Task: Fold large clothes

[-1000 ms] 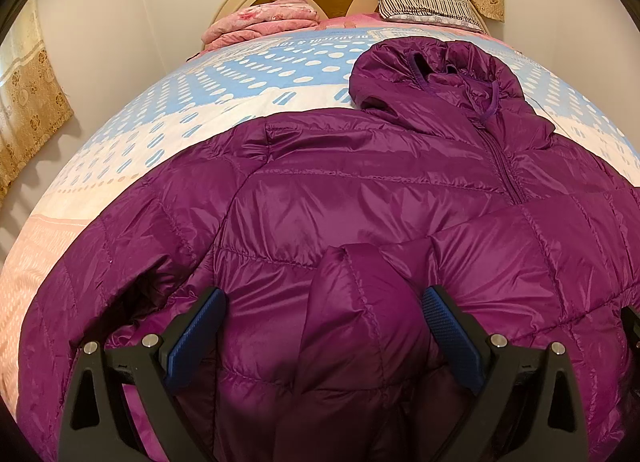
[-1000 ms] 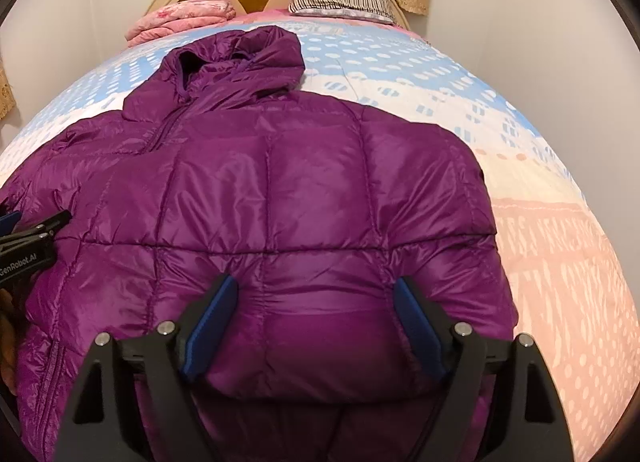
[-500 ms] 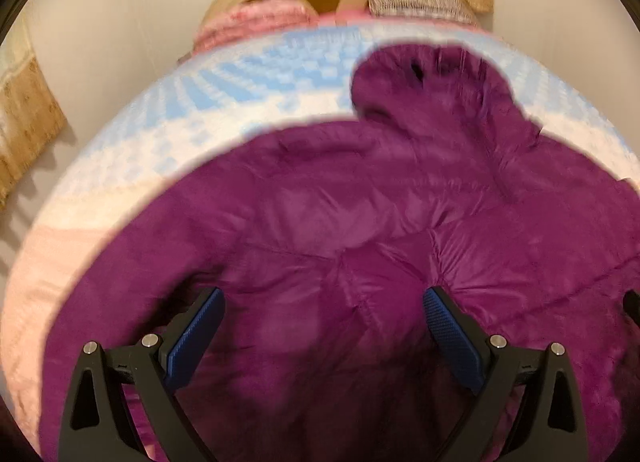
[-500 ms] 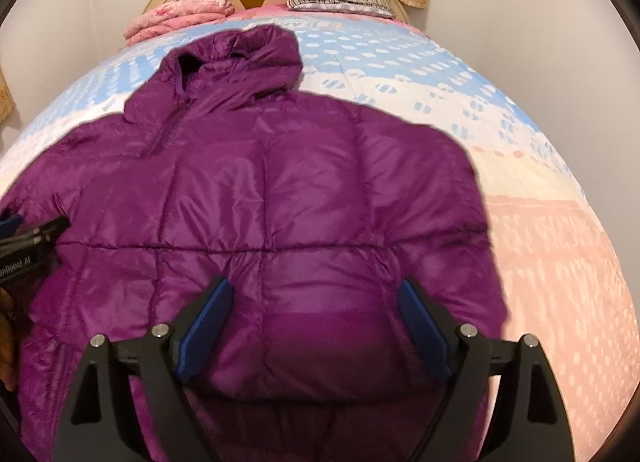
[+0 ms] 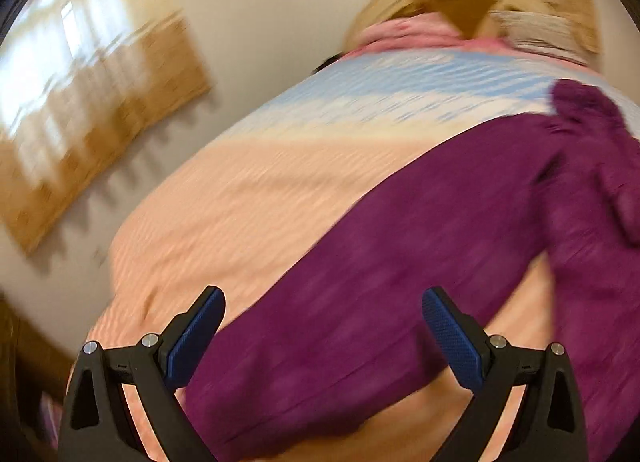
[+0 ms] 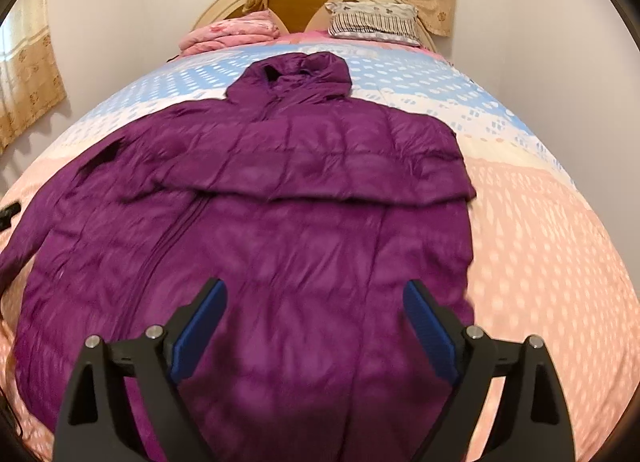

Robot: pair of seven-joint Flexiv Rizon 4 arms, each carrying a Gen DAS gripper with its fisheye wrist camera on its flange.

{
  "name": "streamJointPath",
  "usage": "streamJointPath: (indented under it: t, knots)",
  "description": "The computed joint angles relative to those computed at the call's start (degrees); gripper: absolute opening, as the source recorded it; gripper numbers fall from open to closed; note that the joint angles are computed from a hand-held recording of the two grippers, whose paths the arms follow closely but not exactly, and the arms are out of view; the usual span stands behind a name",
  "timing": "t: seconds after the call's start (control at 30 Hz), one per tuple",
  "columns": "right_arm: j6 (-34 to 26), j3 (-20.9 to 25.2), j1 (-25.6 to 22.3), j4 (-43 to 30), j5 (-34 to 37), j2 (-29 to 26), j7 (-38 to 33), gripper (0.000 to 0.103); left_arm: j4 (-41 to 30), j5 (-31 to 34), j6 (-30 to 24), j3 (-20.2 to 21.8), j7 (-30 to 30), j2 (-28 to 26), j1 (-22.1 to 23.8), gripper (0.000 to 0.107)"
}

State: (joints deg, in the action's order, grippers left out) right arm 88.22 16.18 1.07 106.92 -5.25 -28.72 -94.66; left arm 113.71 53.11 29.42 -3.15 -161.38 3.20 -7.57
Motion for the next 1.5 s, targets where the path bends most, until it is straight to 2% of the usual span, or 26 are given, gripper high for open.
streamJointPath:
  t: [0.07, 0.17, 0.23, 0.3, 0.37, 0.4, 0.43, 0.5, 0.53, 0.7, 0.8, 0.87, 1.1, 1.3, 1.5]
  knots:
    - [1.0, 2.8, -1.8, 1.5, 1.1, 0.9, -1.5, 0.092, 5.7, -2.8, 1.6, 1.9, -0.6, 4.8, 0.3, 0.099]
    - [5.0, 1.7, -0.3, 5.1, 0.8, 3.1, -1.5, 0.092, 11.9, -7.1, 6.6, 3.8, 0.3, 8.8, 2.4, 0.099]
    - [7.0, 1.6, 0.2, 6.7, 0.2, 4.0, -0.9, 0.094, 14.0, -10.5, 9.6, 4.9, 1.0, 8.7, 4.3, 0.099]
    - [7.6, 4.1, -1.9, 7.4, -0.2, 4.3, -0.7, 0.094, 16.6, -14.4, 15.8, 6.6, 1.7, 7.8, 6.2, 0.1]
    - [7.7, 6.1, -3.6, 7.8, -0.9, 4.3, -0.6, 0.094, 17.4, -15.0, 18.3, 6.1, 1.1, 7.9, 8.0, 0.099]
    - [8.1, 6.2, -3.7, 8.1, -1.3, 4.4, -0.5, 0.094, 17.1, -14.3, 18.2, 5.0, 1.4, 7.9, 8.5, 0.081]
    - [8.6, 5.7, -3.4, 8.4, -1.8, 4.4, -0.3, 0.094, 17.2, -14.0, 20.2, 4.5, 2.5, 8.1, 8.9, 0.039]
    - [9.0, 4.7, -3.0, 8.7, -2.6, 4.5, 0.6, 0.094, 17.2, -14.4, 21.8, 3.9, 5.2, 8.6, 9.6, 0.014]
    - [9.1, 4.8, -3.3, 8.6, -2.7, 4.3, 1.3, 0.094, 17.0, -14.6, 21.6, 3.4, 6.2, 9.1, 9.9, 0.01]
    - [10.0, 5.9, -5.6, 8.4, -3.7, 3.7, 3.6, 0.094, 12.2, -7.2, 12.5, -2.5, 3.1, 13.5, 12.0, 0.009]
    - [10.9, 5.6, -6.3, 8.4, -4.9, 3.3, 4.6, 0.094, 7.6, -2.9, 7.3, -5.3, 3.4, 13.4, 12.4, 0.008]
    - [11.2, 5.2, -6.7, 8.3, -5.5, 3.1, 5.7, 0.094, 4.6, -0.4, 5.6, -5.9, 4.2, 12.1, 12.2, 0.008]
    - [11.3, 2.7, -7.7, 7.2, -7.1, 2.5, 8.7, 0.094, -7.8, 6.7, 7.7, -6.7, 8.3, 4.6, 7.9, 0.007]
    - [10.4, 2.5, -10.8, 5.2, -6.9, 1.7, 11.0, 0.094, -18.5, 9.4, 11.7, -7.3, 9.1, -4.8, 2.5, 0.007]
    - [9.6, 2.2, -12.3, 4.1, -6.2, 1.1, 12.1, 0.094, -29.4, 8.1, 15.3, -8.0, 12.6, -15.6, -2.7, 0.007]
